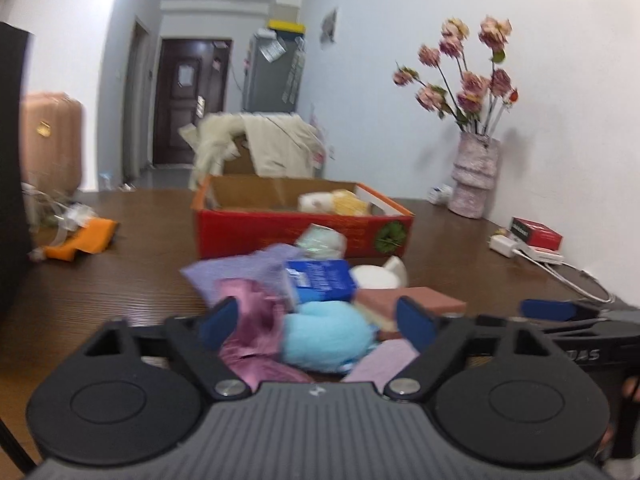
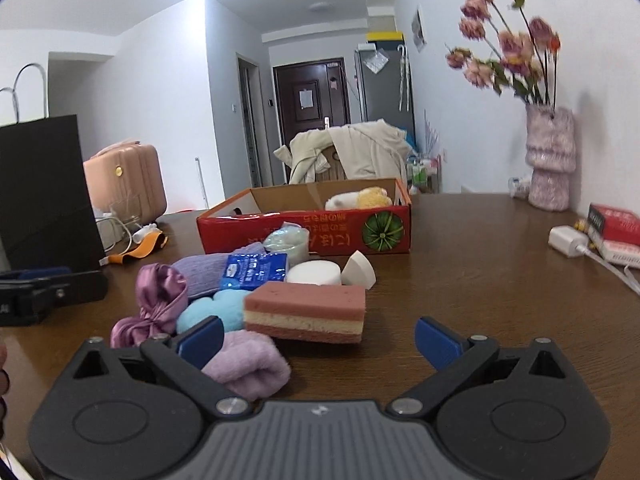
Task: Organize soft objects
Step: 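Close both grippers on the pink-and-cream rectangular sponge, then carry the sponge with both grippers into the box and open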
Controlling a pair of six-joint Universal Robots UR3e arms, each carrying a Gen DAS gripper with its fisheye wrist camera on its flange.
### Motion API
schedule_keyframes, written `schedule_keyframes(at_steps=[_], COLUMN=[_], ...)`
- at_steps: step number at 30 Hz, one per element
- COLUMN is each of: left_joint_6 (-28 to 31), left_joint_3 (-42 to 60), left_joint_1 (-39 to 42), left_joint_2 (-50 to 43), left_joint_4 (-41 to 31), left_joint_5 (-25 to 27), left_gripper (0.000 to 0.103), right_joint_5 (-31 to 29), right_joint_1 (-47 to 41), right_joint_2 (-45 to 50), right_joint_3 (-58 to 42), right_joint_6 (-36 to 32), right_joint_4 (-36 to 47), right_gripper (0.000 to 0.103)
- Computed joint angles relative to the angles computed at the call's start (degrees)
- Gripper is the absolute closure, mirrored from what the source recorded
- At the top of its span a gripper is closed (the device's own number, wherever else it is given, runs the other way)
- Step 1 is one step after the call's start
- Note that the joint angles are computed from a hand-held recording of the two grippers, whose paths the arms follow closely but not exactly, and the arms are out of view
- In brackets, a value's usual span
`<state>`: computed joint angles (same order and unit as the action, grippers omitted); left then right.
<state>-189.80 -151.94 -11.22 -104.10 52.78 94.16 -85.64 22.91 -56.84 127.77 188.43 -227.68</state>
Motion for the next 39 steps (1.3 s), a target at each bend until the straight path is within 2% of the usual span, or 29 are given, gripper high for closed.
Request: schedule_keyframes(at_steps=[1, 2, 4, 7, 11, 13, 18, 23, 33, 39], left_joint_6=[-1.26, -2.42, -4.27, -6.52, -8.76, -9.49, -10.23, -10.24, -10.16, -10.56], left_joint_3=[3.84, 7.13, 12.59, 19.36, 25.88, 27.54, 28.2, 26.72, 17.69, 13.16], left_joint_1=[-0.97, -0.96, -0.28, 0.74, 2.11, 2.61, 2.58, 1.95, 1.24, 1.48], left_joint_2=[-1.13, -1.98, -3.66, -6.41, -9.29, -10.6, -12.04, -10.34, -2.43, 1.3], left_joint_4=[-3.85, -7.57, -13.36, -19.99, -28.01, -30.33, -29.72, -28.2, -19.76, -17.07], left_joint_5=[-0.02, -1.21, -4.37, -8.35, -12.91, -14.62, -14.67, -13.88, -13.63, -13.12], left_gripper=[0.042, 0.046, 0.055, 0.06, 0.06, 0.061, 0.067, 0.069, 0.069, 0.071], right_joint_5=[1.84, 3.78, 8.64, 15.51, 19.87, 23.45, 29.11, 28.73, 26.09, 24.36], right_joint_1=[-1.39, -2.92, -6.5, -10.91, -12.98, -14.35, -16.12, -15.79, -14.57, -12.84], right_joint_2=[0.55, 1.24, 2.21, 4.52, 7.32, 8.73, 11.92, 11.16, 2.12, -1.54], right_joint_3=[-0.97, -2.08, -4.9, -9.47, -15.24, -17.23, -20.34, -19.56, -9.23, -6.04], right_joint_6=[0.48, 1.25, 3.51, 6.6, 7.27, 8.11, 10.7, 10.76, 10.29, 10.23], right_joint_4=[0.75, 1.51, 4.91, 9.25, 14.99, 17.01, 18.36, 17.72, 9.68, 8.45], right_gripper=[0.005, 0.006, 0.018, 0.031, 0.044, 0.058, 0.068, 0.069, 0.069, 0.07])
